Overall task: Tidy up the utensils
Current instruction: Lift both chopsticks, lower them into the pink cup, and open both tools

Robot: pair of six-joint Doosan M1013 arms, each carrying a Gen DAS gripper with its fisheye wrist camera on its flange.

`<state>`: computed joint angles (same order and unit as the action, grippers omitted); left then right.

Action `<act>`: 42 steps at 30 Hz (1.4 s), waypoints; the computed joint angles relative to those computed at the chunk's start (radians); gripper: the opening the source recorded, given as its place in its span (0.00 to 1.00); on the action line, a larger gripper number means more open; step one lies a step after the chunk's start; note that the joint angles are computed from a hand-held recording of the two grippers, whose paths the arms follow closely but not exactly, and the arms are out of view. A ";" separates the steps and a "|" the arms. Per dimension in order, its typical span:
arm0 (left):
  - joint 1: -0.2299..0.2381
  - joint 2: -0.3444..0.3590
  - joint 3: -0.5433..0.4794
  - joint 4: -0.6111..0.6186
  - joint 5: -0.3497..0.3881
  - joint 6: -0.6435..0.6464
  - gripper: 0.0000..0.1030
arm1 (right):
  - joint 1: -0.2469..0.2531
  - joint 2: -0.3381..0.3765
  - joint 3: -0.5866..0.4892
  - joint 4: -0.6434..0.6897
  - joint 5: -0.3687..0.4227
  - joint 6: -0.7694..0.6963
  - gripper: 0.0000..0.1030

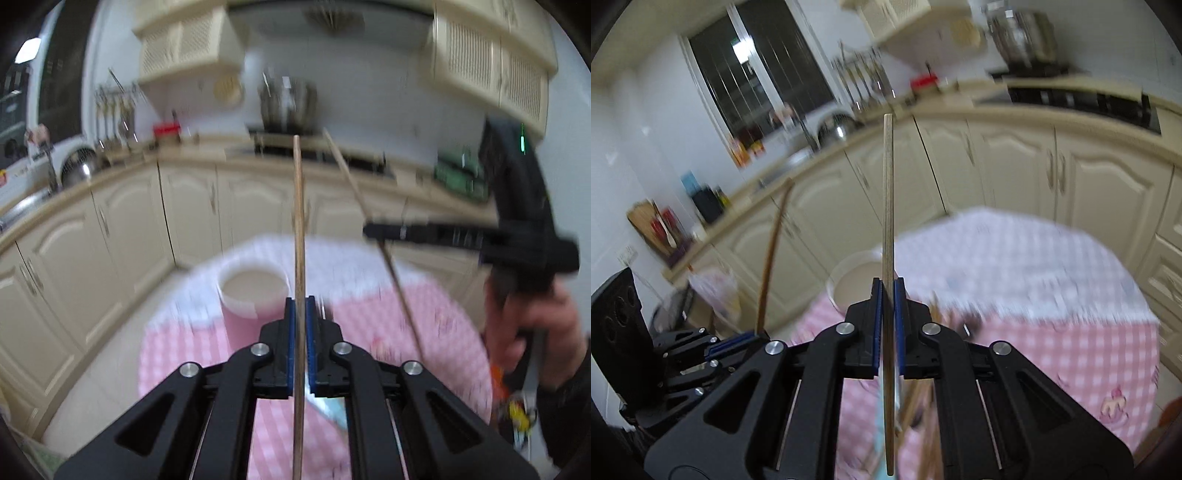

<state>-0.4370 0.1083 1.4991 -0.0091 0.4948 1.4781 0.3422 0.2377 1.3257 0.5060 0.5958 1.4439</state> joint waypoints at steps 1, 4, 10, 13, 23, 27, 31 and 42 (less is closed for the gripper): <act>0.003 -0.001 -0.002 0.020 -0.041 -0.031 0.05 | 0.005 0.006 -0.012 0.014 -0.026 -0.010 0.06; 0.014 0.010 -0.022 0.081 -0.133 -0.132 0.05 | 0.018 0.027 -0.049 0.040 -0.068 -0.024 0.06; 0.020 0.060 -0.066 0.411 -0.324 -0.505 0.05 | 0.036 0.085 -0.128 -0.021 -0.164 0.034 0.06; 0.021 0.103 -0.109 0.577 -0.340 -0.692 0.05 | 0.042 0.112 -0.160 -0.072 -0.192 0.067 0.07; 0.026 0.192 -0.139 0.695 -0.317 -0.838 0.05 | 0.056 0.170 -0.182 -0.176 -0.256 0.164 0.07; 0.033 0.200 -0.118 0.745 -0.319 -0.895 0.05 | 0.061 0.178 -0.175 -0.186 -0.253 0.168 0.07; 0.032 0.206 -0.112 0.795 -0.310 -0.934 0.05 | 0.062 0.186 -0.180 -0.224 -0.224 0.204 0.07; 0.032 0.146 -0.048 1.015 -0.287 -1.163 0.82 | 0.031 0.123 -0.119 -0.216 -0.195 0.254 0.81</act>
<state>-0.4048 0.2548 1.4515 1.0059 0.2078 0.3156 0.3737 0.3608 1.2063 0.2902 0.4008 1.6974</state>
